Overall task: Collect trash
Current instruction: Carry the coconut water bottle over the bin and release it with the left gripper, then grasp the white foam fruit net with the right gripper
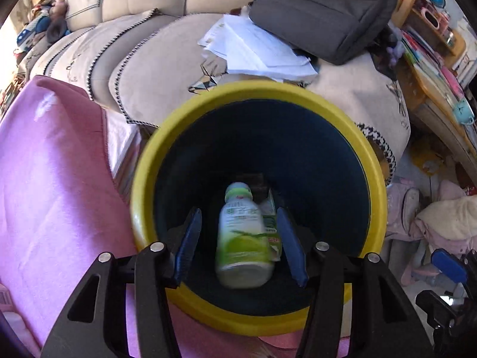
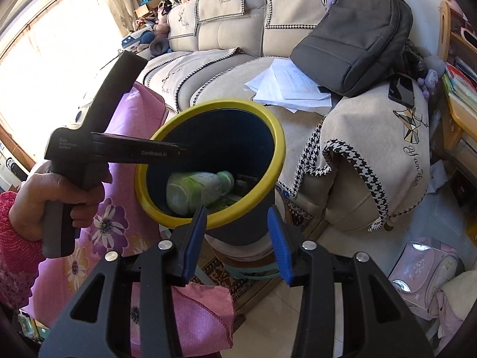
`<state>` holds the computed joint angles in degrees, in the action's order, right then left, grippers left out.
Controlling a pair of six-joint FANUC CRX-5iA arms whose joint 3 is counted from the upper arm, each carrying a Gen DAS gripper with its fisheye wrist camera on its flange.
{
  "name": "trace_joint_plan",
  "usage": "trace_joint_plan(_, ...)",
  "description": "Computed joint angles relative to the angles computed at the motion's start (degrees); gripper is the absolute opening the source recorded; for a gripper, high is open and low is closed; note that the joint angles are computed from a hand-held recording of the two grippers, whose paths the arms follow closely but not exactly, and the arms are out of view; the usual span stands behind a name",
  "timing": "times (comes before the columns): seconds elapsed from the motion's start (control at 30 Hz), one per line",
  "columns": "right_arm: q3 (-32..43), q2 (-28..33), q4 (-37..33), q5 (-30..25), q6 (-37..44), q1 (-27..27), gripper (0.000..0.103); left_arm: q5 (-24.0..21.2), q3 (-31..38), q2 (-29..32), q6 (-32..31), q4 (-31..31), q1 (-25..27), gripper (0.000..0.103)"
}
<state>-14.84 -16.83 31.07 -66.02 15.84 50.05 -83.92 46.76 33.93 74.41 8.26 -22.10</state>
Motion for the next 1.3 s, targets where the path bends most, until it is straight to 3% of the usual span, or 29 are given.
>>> trace_joint_plan(0.13,0.6,0.3,0.6,-0.3,0.0,1.1,0.043,5.5,-8.9,-7.4,-1.5,2.5,2.4,0.060)
trace_joint_plan(0.33,4.1,3.8,-1.8,2.4,4.7,1.4,0.043,22.1,-33.8,-29.8,-7.9,10.5,10.9,0.080)
trace_joint_plan(0.43,8.0,7.7,-4.4,4.9,9.7,1.6,0.043,24.3,-43.4,-39.2,-11.5,15.9,18.4,0.083)
trace_joint_plan(0.7,27.0,22.1,-16.5,8.0,29.7,2.7,0.047,22.1,-54.9,-55.8,-17.2,16.8,41.8,0.085)
trace_joint_plan(0.9,44.1,32.9,-24.6,7.3,38.9,2.7,0.048,20.7,-59.7,-60.8,-23.6,22.0,56.4,0.085)
trace_joint_plan(0.97,51.2,37.4,-26.4,5.1,40.6,1.9,0.053,20.1,-60.4,-60.7,-26.0,24.2,59.2,0.085)
trace_joint_plan(1.17,71.8,50.8,-26.4,-6.4,40.6,0.7,0.053,18.1,-63.1,-61.5,-30.6,28.7,63.8,0.085)
trace_joint_plan(1.3,77.2,54.3,-27.4,-9.2,41.0,0.6,0.053,17.1,-64.1,-61.9,-31.7,30.0,64.9,0.085)
